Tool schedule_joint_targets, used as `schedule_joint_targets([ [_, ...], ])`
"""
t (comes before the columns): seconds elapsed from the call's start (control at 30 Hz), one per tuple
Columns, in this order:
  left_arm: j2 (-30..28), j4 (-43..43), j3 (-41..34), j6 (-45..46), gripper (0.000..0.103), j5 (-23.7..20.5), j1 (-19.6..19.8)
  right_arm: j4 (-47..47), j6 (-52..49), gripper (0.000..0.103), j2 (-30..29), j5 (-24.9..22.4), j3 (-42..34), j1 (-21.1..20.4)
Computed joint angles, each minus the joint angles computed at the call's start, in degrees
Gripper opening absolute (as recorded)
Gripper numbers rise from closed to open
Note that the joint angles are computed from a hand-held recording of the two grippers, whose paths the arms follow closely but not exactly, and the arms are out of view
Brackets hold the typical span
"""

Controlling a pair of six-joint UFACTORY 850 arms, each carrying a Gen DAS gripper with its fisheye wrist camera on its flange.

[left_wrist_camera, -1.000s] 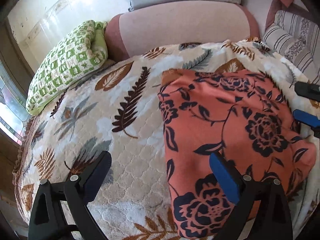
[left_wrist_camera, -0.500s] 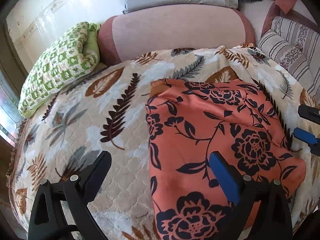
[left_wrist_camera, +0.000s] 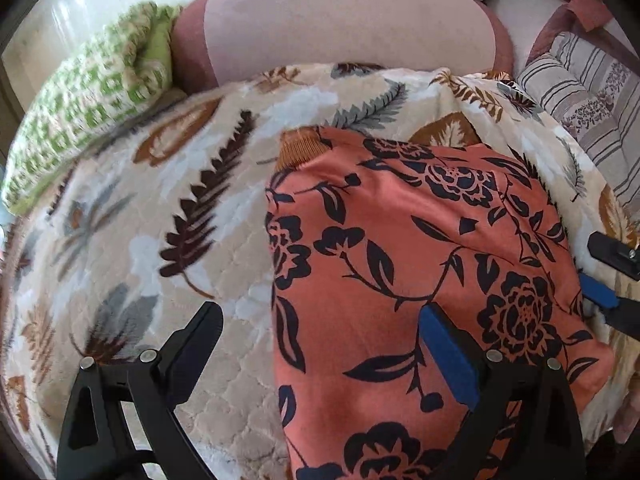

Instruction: Fold small clothes

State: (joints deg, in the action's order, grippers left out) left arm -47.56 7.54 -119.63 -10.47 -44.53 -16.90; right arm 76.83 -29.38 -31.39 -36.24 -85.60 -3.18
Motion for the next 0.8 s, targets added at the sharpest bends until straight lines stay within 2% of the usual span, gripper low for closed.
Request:
schedule_joint_targets([
  [0.27, -6.1, -16.6, -9.2, 9.5, 0.098, -8.9, 3.2, -5.8, 5.9, 0.071, -2.1, 0.5, -2.6, 0.5],
  [0.33, -7.7, -20.9, -11.3, 11.6, 0.098, -11.6, 4.3, -7.1, 7.3, 0.074, -2.5, 0.6, -3.1, 0.5],
  [0.43, -8.8, -24.2, -12.8, 13.8, 0.098, -13.5, 5.1, -9.2, 9.3, 0.075, -3.1, 0.9, -3.8, 0.7],
  [0.6, -13.7, -31.3, -19.5, 16.0, 0.098, -20.6, 6.7, -13.4, 11.2, 0.083, -4.3, 0.9, -5.6, 1.6],
  [0.73, -14.7, -34.0, -20.8, 18.0, 0.098, -22.1, 7.4, -17.7, 11.8, 0.085, -4.8, 2.0, -6.8, 2.8],
  [0.8, -14.9, -34.4, -21.2, 18.6, 0.098, -22.5, 7.5, -16.9, 9.7, 0.085, -4.9, 2.1, -6.9, 3.1],
])
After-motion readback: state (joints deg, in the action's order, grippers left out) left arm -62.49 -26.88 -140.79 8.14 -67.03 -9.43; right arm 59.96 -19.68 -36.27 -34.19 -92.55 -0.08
